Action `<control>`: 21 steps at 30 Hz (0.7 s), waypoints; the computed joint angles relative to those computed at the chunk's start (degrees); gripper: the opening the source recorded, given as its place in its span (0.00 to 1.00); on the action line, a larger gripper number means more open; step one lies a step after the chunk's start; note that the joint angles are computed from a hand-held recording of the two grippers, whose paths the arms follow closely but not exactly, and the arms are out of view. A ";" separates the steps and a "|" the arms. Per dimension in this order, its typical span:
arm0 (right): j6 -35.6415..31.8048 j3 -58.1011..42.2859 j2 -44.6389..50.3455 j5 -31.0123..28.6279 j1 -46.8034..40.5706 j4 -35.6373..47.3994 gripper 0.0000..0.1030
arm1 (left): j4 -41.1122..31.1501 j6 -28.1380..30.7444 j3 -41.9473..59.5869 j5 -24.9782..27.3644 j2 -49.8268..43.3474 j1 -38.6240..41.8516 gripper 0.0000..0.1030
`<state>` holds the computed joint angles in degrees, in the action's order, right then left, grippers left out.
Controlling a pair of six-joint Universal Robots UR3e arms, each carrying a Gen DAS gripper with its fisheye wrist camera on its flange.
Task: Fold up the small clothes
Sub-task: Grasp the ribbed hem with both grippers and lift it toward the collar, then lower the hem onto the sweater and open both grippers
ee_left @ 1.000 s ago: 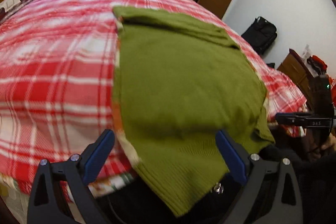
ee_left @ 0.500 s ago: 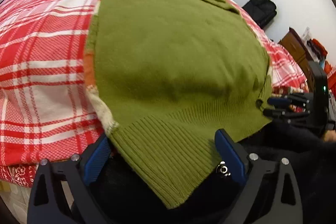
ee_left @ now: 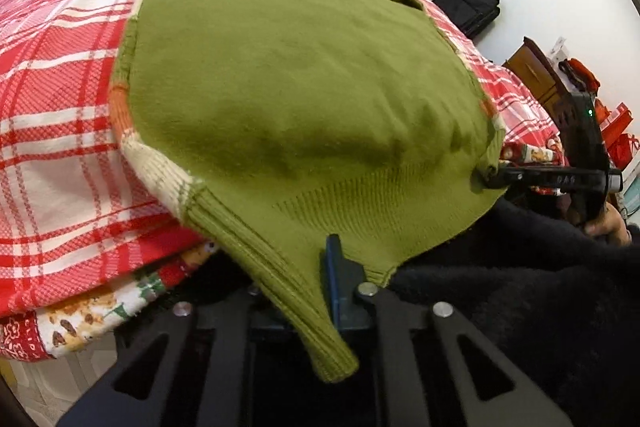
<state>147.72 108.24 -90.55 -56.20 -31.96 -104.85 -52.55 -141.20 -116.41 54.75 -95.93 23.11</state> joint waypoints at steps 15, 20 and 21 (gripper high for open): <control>5.30 -11.97 7.61 22.19 -6.94 3.00 0.07 | 6.85 -6.06 10.59 -6.23 -2.65 3.39 0.08; 19.25 -16.59 15.57 20.14 -1.50 -16.06 0.07 | 11.56 -13.60 21.97 -1.53 -12.01 -1.86 0.09; 20.34 -17.00 16.59 19.04 -0.90 -19.13 0.07 | 12.08 -15.28 24.00 -0.80 -14.04 -2.59 0.09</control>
